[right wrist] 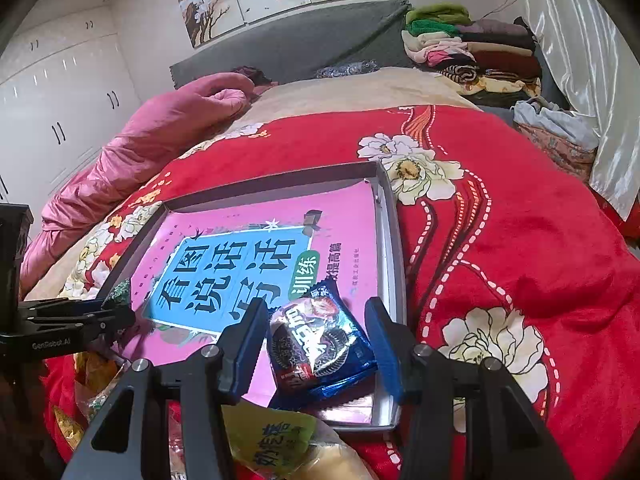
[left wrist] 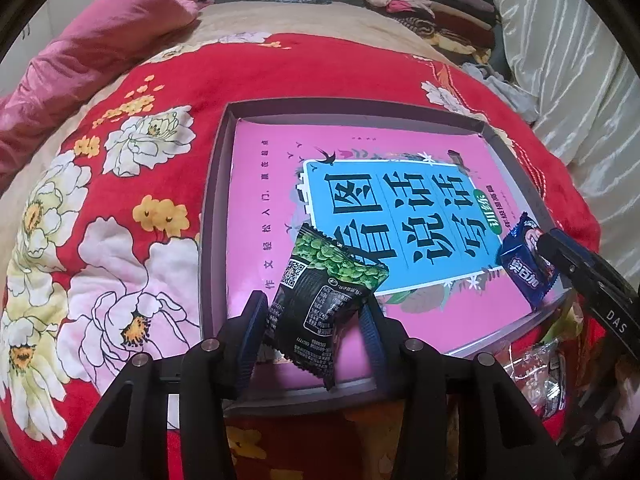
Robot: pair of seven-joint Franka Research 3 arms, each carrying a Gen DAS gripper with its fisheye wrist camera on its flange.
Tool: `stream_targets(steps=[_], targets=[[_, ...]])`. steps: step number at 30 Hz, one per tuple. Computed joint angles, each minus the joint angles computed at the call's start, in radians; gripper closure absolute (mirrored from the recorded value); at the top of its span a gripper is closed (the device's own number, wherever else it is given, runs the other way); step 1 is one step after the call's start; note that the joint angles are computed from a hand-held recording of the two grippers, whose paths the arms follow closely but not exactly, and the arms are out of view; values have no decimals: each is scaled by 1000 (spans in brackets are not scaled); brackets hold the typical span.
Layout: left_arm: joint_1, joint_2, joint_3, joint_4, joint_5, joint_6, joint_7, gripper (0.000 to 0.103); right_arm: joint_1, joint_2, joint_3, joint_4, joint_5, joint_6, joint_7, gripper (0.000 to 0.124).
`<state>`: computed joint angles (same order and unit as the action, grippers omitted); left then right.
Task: Organize snacks
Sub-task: 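Open the right tool over the tray while the left tool releases its packet there, then withdraw both open tools from the tray back toward the snack pile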
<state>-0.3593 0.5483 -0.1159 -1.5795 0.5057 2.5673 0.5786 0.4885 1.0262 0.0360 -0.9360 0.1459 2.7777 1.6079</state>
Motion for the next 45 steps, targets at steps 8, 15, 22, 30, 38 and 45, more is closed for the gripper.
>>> stream_targets(steps=[8, 15, 22, 30, 38, 45], targets=[[3, 3, -3, 0, -12, -6, 4, 50, 3, -8, -7, -12, -4, 5, 6, 73], [-2, -16, 6, -19, 7, 15, -15, 43, 5, -30, -8, -46, -10, 23, -4, 73], [-6, -49, 20, -55, 48, 58, -63, 38, 0, -64, 0, -100, -3, 65, -24, 71], [-4, -83, 23, -90, 91, 104, -105, 28, -6, -98, 21, -161, 19, 155, -65, 62], [-8, -135, 34, -152, 144, 156, -169, 26, -20, -133, 59, -218, 55, 235, -143, 55], [-9, -187, 23, -198, 195, 170, -206, 25, -37, -167, 93, -272, 88, 266, -204, 54]])
